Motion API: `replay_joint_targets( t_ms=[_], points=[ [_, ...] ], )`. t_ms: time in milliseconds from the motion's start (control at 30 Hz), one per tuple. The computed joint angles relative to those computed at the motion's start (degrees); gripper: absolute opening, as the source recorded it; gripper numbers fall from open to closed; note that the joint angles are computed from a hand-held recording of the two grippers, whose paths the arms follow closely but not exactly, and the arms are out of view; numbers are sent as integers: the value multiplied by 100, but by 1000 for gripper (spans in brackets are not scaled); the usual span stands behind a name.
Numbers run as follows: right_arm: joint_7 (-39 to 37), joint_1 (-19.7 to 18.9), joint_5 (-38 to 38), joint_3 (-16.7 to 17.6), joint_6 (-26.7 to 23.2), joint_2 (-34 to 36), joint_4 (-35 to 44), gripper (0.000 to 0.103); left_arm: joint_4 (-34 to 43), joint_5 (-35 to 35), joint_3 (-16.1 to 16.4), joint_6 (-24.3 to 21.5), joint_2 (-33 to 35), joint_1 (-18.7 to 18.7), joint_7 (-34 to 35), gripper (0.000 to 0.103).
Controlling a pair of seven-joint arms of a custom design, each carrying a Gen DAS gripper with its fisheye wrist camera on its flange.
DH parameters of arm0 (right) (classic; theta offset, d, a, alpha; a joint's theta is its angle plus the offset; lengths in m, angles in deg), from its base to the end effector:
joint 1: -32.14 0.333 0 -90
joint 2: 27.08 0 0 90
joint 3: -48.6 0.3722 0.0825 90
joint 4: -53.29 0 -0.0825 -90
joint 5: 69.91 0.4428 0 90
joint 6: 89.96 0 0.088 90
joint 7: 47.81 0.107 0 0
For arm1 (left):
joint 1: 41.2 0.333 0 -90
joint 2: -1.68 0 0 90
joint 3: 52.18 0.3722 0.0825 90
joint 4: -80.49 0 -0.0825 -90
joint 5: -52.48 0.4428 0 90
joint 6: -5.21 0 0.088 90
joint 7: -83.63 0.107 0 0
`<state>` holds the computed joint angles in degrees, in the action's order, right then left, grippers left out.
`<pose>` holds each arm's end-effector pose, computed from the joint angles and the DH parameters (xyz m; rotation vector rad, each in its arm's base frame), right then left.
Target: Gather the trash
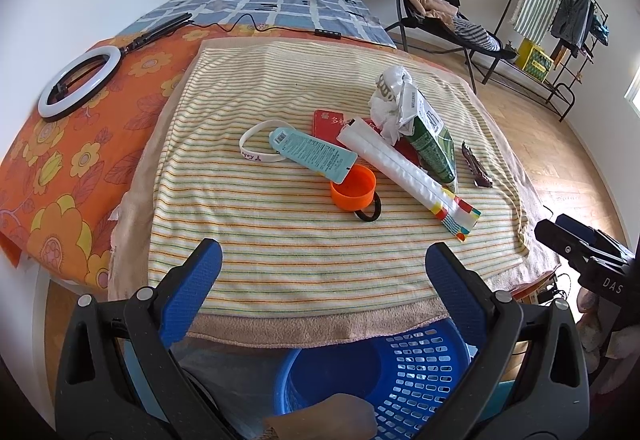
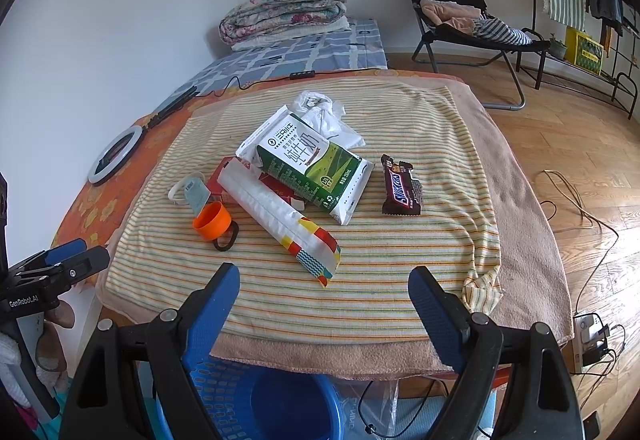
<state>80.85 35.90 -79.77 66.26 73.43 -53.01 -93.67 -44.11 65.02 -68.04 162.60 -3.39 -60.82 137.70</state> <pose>0.4345 0.1915 0.5141 -1.6263 1.8589 -0.5404 0.4897 -0.3649 0.5310 -1.7598 2.0941 -0.8756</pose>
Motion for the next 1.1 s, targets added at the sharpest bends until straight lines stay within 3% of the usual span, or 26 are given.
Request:
replay_joint_targets(
  t_ms=[1100],
  points=[
    [9, 98, 0, -60, -125, 62, 32, 88, 0, -6, 5, -2, 3, 1, 17, 103]
  ],
)
